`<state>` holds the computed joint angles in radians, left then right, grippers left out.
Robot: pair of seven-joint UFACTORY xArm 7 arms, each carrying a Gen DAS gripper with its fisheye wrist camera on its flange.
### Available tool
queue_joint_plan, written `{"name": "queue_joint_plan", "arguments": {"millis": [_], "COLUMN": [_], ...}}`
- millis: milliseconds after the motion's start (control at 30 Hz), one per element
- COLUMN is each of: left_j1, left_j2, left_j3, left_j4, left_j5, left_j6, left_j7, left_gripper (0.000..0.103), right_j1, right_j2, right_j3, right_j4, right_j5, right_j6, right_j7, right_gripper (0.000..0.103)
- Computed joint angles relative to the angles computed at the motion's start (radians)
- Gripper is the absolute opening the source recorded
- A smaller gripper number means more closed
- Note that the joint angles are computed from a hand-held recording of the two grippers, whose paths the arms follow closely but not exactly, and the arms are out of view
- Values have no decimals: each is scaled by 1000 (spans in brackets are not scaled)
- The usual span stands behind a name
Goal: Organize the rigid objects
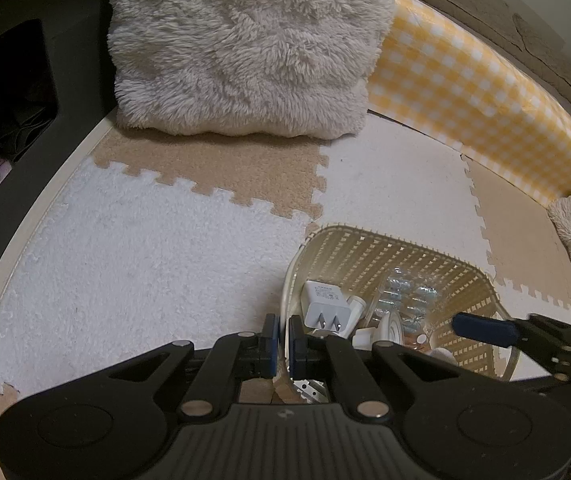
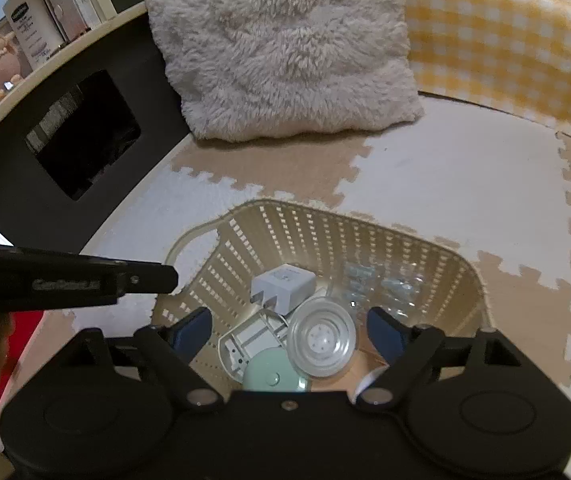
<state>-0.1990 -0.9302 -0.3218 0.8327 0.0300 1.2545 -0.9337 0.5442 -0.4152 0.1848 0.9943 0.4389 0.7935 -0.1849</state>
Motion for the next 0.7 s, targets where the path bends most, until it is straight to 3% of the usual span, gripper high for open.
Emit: {"name": "queue_joint_plan", "arguments": {"millis": [633,700], "left_j1": [-8,-12], "left_j2": [6,-8], "left_j3": [-29,-37], "left_j4": [26,40], "left_j5": [17,23], "left_j6": [40,53], "left_j7": [-7,-6], "left_gripper": [4,8], "right_j1": [-33,-36], "right_j2": [-260,-292], "right_j3": [-46,-52], "right_j4": [-39,-52], "right_j5": [-8,-10], "right_j6": [75,76], "right_j7": [49,56], "right_gripper": [97,97]}}
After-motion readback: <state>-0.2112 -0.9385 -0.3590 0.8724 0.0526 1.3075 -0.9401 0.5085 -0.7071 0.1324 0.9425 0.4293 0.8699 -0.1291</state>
